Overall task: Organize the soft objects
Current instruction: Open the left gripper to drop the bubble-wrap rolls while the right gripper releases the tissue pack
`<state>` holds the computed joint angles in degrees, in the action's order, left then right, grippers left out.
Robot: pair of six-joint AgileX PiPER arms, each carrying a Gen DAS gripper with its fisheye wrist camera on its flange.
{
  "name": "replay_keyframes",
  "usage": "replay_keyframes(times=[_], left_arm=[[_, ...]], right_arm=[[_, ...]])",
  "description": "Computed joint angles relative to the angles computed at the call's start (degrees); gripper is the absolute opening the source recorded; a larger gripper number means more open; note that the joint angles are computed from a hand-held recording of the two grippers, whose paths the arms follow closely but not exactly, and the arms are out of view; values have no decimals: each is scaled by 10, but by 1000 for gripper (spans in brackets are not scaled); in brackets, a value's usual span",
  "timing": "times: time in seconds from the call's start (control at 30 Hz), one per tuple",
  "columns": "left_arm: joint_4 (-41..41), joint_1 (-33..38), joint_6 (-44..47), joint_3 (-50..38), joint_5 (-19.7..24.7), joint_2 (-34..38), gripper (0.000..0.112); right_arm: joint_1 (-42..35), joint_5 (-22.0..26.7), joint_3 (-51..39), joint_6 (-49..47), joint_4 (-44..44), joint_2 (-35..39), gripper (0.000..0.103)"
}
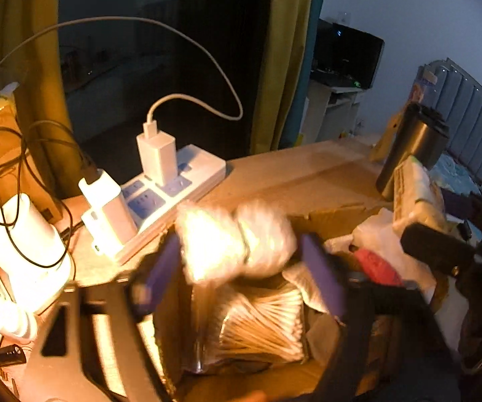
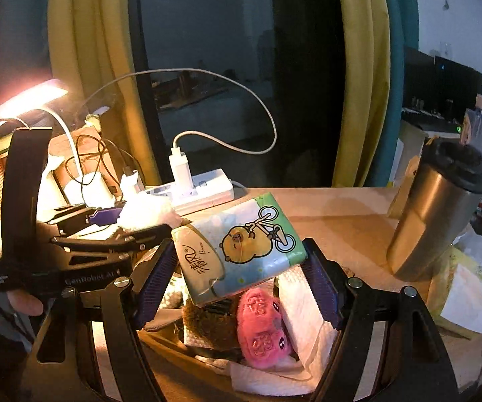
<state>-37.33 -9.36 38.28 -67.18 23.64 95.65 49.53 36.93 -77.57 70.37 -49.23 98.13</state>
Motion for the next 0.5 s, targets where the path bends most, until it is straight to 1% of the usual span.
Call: replay_keyframes(times=[0.07, 0.23, 0.5], left_arm=[[-6, 2, 4, 10, -7, -10, 89], [1, 17, 6, 39, -14, -43, 89], [-26, 61, 37, 68, -7, -77, 89]], right_arm=[[-4, -5, -3, -3, 5, 5, 78], [-10, -13, -3, -22, 22, 9, 78], [-3, -21, -22, -51, 42, 25, 78]])
